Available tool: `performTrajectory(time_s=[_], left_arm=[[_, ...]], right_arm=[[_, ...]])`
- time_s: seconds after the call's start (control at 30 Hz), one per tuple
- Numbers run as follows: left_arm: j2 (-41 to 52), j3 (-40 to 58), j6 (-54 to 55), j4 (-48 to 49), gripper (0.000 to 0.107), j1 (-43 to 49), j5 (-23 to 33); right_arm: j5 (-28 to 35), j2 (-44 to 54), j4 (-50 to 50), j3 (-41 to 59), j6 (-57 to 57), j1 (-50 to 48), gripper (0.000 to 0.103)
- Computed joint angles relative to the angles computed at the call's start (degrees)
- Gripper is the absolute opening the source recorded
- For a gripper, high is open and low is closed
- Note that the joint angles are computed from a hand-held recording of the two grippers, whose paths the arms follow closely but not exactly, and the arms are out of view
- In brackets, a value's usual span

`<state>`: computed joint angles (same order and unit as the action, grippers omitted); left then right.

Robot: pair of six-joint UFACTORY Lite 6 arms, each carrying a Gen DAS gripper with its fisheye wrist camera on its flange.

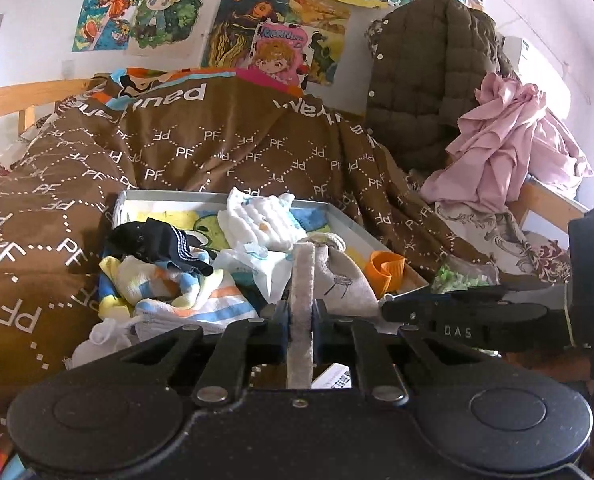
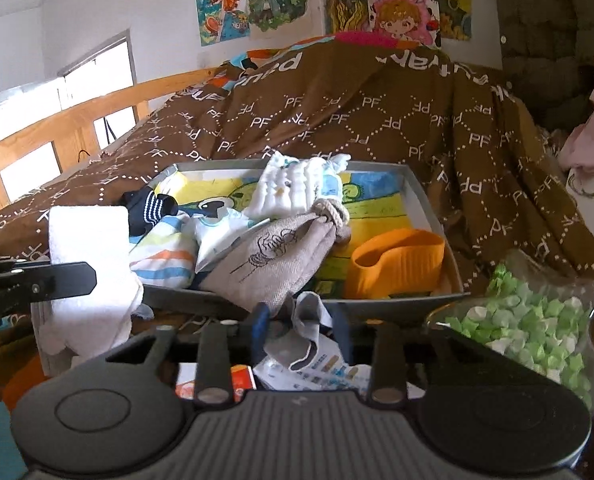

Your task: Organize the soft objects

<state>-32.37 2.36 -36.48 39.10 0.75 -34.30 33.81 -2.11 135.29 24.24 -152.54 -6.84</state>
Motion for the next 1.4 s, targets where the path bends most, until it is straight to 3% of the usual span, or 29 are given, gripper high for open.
performTrajectory(time_s=[0.23, 0.4, 0.53, 0.77, 0.9, 1.17, 1.4], left_arm=[[5.2, 0.2, 4.2, -3.0, 0.012, 0.7, -5.5], [11.4, 1.6, 6.1, -2.6, 0.012, 2.6, -11.1], [15.3, 2.6, 7.5, -1.7, 0.012, 3.7, -14.7], [19.6, 4.4, 4.2, 2.1, 0.012, 6.5, -18.0], [18.6, 4.4, 1.5, 3.6, 0.012, 7.2, -17.1], [12.4, 3.1, -5.2, 7.0, 0.012, 8.5, -13.6], [-6.5, -1.8, -21.2, 17.8, 0.012, 10.5, -5.5]], right_arm=[[-0.5, 6.6, 6.8, 2.9, -6.5, 4.5, 0.044], [-0.1, 9.5, 12.3, 4.3, -10.6, 6.5, 0.012], [0.6, 9.4, 13.4, 3.8, -11.9, 7.1, 0.004], [3.0, 11.5, -7.9, 6.9, 11.9, 1.2, 0.003], [7.3, 11.5, -15.9, 7.3, 19.1, -2.1, 0.003], [12.3, 7.1, -19.4, 4.5, 20.9, -3.9, 0.003], [18.2, -1.5, -27.6, 0.1, 27.5, -8.7, 0.002]])
